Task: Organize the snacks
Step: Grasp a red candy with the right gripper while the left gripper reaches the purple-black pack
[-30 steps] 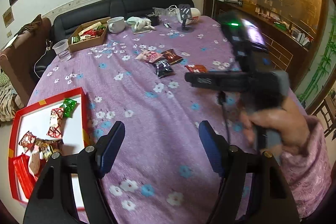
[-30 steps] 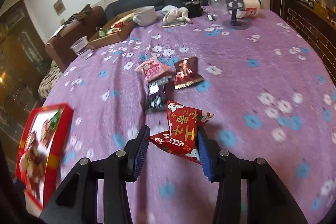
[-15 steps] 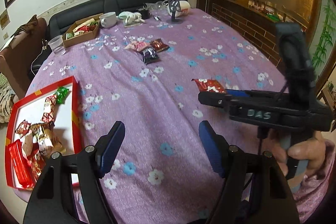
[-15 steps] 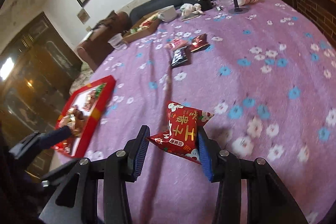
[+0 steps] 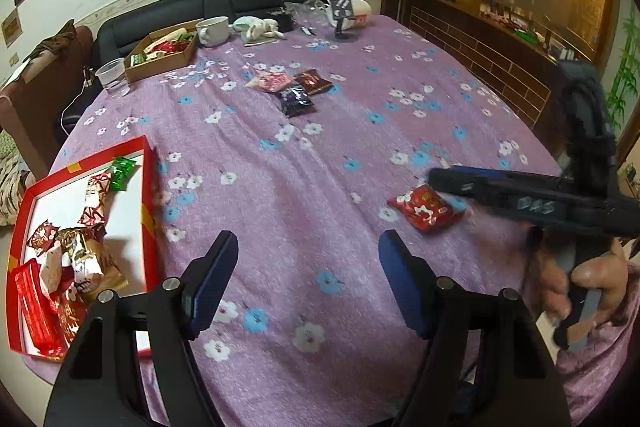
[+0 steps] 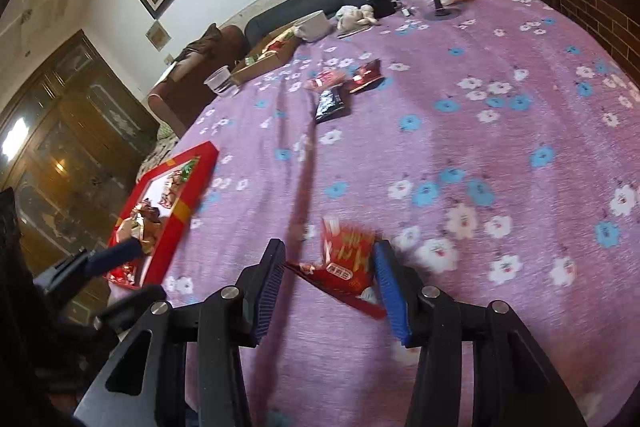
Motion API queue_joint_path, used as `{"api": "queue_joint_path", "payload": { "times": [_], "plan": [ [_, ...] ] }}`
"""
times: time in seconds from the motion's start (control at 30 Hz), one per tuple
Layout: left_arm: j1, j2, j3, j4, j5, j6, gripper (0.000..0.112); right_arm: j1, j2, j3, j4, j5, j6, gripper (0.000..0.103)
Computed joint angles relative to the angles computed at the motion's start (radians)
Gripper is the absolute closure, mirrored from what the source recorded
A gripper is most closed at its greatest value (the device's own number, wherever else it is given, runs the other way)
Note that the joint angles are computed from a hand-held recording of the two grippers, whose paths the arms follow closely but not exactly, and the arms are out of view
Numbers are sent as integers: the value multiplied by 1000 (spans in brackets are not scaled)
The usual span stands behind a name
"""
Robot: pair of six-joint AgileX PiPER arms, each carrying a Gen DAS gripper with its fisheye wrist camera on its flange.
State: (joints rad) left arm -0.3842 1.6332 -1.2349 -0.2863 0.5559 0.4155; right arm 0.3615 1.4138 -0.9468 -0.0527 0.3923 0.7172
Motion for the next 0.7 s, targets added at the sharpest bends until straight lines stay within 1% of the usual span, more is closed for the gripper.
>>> {"api": "queue_joint_path", "payload": {
  "times": [0.03, 0.1, 0.17, 0.27, 0.33, 0.4, 0.43, 0.5, 0.57, 0.6, 0.67, 0.7],
  "plan": [
    [10, 6, -6, -6, 1, 4, 40, -22, -15, 12, 44, -4, -45, 54],
    [39, 22, -21, -31, 5, 23, 40, -89, -62, 52, 172, -28, -166, 49],
    [68, 43, -38, -53, 16, 43, 40, -147, -105, 89, 251, -40, -236, 47],
    [93, 77, -69, -66, 30, 56, 40, -217, -144, 116, 283, -16, -263, 47],
    [96, 103, -96, -85, 51, 73, 40, -250, -153, 126, 336, 5, -312, 47],
    [82, 122, -116, -108, 72, 107, 40, -258, -147, 125, 372, 20, -349, 47],
    [76, 125, -117, -117, 69, 123, 40, -245, -140, 120, 378, 26, -361, 47],
    [63, 141, -139, -111, 67, 132, 40, -204, -118, 103, 358, 30, -348, 47],
    [57, 182, -211, -72, 100, 99, 40, -144, -62, 53, 327, 47, -332, 47],
    [62, 221, -283, -60, 131, 71, 40, -113, -28, 17, 288, 66, -307, 47],
    [65, 291, -411, -18, 179, -11, 40, -27, 53, -69, 115, 118, -165, 47],
    [61, 337, -494, 6, 205, -56, 40, 0, 82, -94, 60, 133, -117, 48]
  ]
}}
